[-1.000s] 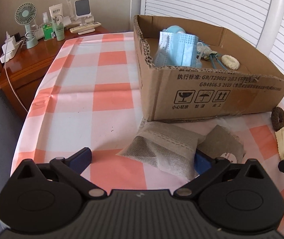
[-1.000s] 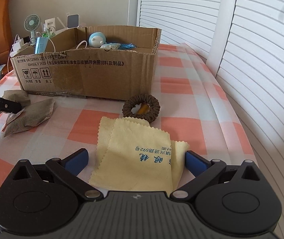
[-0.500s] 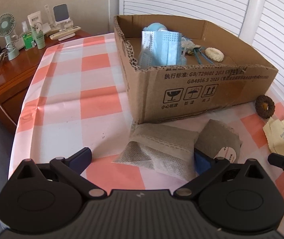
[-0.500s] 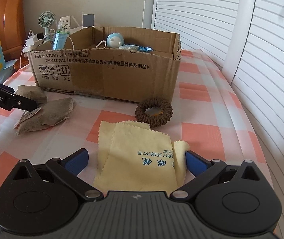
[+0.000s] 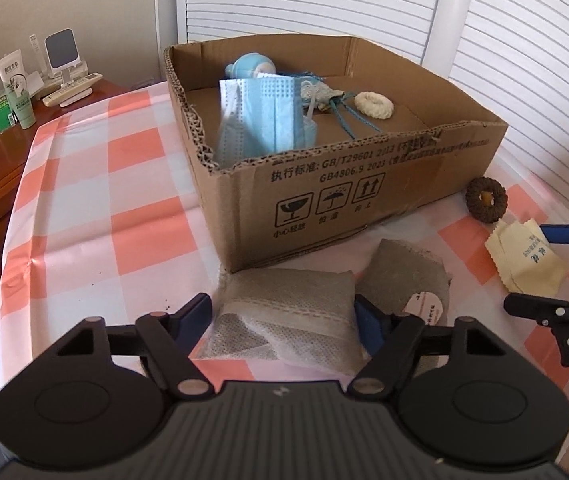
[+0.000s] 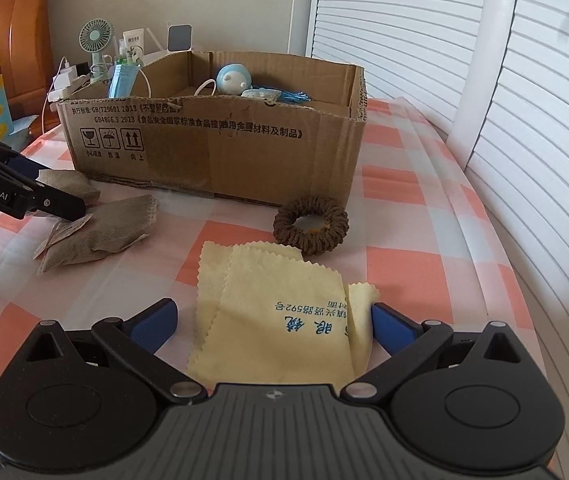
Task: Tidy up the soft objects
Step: 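Grasp the grey fabric bag with the left gripper while the right gripper hovers over the yellow cloth, then close the right gripper on the yellow cloth and pinch it up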
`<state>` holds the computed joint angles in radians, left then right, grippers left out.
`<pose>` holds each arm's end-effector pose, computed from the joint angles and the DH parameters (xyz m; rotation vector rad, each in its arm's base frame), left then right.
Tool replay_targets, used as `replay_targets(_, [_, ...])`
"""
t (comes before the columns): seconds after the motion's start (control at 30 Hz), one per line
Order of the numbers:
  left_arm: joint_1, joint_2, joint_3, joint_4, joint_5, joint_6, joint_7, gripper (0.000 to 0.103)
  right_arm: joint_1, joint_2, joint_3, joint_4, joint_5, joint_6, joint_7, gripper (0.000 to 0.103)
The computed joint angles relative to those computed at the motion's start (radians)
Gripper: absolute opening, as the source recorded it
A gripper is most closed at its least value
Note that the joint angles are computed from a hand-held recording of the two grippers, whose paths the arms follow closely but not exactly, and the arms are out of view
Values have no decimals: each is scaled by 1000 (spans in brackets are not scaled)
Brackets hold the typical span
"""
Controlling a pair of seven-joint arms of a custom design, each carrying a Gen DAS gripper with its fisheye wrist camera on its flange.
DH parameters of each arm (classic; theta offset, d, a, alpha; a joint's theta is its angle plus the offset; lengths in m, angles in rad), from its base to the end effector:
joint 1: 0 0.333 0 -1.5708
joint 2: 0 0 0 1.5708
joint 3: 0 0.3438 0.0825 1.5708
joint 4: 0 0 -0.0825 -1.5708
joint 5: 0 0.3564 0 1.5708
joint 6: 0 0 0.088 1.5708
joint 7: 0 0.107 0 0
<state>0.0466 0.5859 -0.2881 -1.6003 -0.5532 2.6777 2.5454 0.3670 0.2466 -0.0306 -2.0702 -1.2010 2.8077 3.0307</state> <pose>0.7131 -0.1153 0.3895 -1.1787 2.4991 -0.9408 0.5407 0.2376 0.3893 -1.7564 1.8514 -0.7909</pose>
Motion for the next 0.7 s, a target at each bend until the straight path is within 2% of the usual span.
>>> replay_targets(0.07, [0, -5, -1, -4, 0, -5, 0, 62, 0, 0, 4, 2, 15, -5, -22, 100])
replay_targets(0.27, [16, -24, -10, -24, -27, -13, 18, 53, 5, -17, 10, -6, 32, -18, -46, 78])
replay_targets(0.53, [30, -72, -13, -77, -75, -6, 56, 50, -3, -38, 18, -25, 44, -7, -54, 44])
replay_targets(0.7, [41, -110, -19, -111, -120, 1, 99, 50, -6, -57, 20, -37, 35, 6, -41, 34])
